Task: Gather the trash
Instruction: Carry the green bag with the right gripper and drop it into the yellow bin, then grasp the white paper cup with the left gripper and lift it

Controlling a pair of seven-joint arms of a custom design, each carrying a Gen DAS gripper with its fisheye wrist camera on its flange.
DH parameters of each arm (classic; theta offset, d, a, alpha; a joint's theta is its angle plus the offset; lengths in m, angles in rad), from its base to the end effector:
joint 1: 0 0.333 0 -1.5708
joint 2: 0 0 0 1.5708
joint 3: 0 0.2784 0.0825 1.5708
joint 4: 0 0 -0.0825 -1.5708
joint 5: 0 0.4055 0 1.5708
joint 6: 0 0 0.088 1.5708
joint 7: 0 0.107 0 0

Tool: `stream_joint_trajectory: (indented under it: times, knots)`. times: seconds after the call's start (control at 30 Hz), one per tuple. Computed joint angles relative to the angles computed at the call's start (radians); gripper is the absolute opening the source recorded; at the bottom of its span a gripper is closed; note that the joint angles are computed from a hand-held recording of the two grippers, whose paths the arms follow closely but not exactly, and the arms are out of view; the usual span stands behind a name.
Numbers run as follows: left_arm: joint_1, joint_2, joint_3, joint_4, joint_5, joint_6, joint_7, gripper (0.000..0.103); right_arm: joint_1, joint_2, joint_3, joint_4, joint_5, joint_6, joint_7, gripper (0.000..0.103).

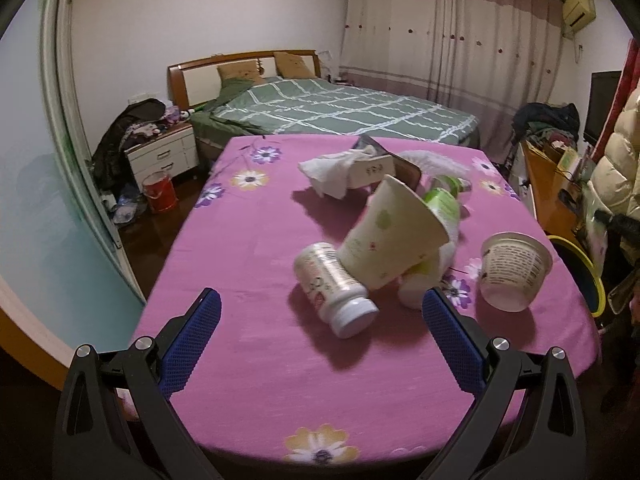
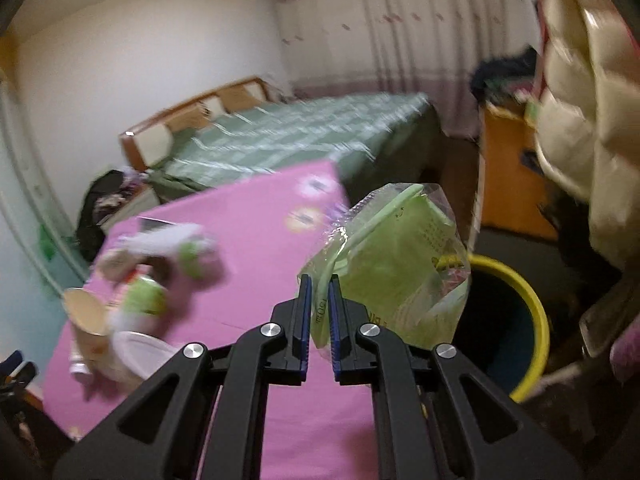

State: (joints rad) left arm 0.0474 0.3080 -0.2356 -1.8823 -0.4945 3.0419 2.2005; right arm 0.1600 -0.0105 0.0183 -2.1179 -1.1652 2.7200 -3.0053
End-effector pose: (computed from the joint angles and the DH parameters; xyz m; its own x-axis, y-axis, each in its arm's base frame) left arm 0.6703 -0.0785 0.3959 -0.2971 -0.9548 -0.0044 -0.6082 0.1928 -0.7700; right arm 0.5771 0.1381 0.4199 -0.4474 -0.8702 -0.2064 -0.4759 0.4270 -0.7689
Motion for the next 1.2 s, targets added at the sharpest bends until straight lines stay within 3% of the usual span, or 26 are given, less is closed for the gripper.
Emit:
stream_joint_trajectory:
  times: [0.17, 0.33, 0.47, 0.6, 0.7, 0.8, 0.97, 1.2]
  knots:
    - [-0.054, 0.016, 0.040, 0.020, 0.076, -0.013, -0.063, 0.099, -0.050, 0.040, -0.046, -0.048, 0.098, 0.095, -0.050, 0.009]
    - [-0.092, 0.037, 0.064, 0.047, 0.150, -0.020, -0.121, 0.099, -0.065, 0.077, -0.076, -0.055, 0.095, 0.115, -0.029, 0.013]
    - [-0.099, 0.059, 0.067, 0.077, 0.185, -0.042, -0.146, 0.099, -0.060, 0.085, -0.079, -0.047, 0.104, 0.066, -0.019, 0.026]
    - [-0.096, 0.081, 0.058, 0.104, 0.204, -0.058, -0.148, 0.099, -0.049, 0.083, -0.076, -0.038, 0.116, 0.006, -0.011, 0.027]
    - [-0.107, 0.106, 0.062, 0.130, 0.226, -0.050, -0.147, 0.099, -0.042, 0.072, -0.075, -0.035, 0.037, 0.021, 0.061, 0.028]
    - [-0.070, 0.151, 0.013, 0.187, 0.214, -0.070, -0.077, 0.099, -0.030, 0.081, -0.062, -0.013, -0.013, 0.011, 0.084, 0.030]
    - [-0.093, 0.245, 0.028, 0.308, 0.254, -0.089, -0.007, 0.099, -0.009, 0.116, -0.059, 0.030, -0.031, 0.017, 0.098, 0.030]
    - [-0.085, 0.358, 0.009, 0.474, 0.271, -0.204, 0.097, 0.099, 0.027, 0.152, -0.070, 0.072, -0.109, 0.032, 0.197, 0.031]
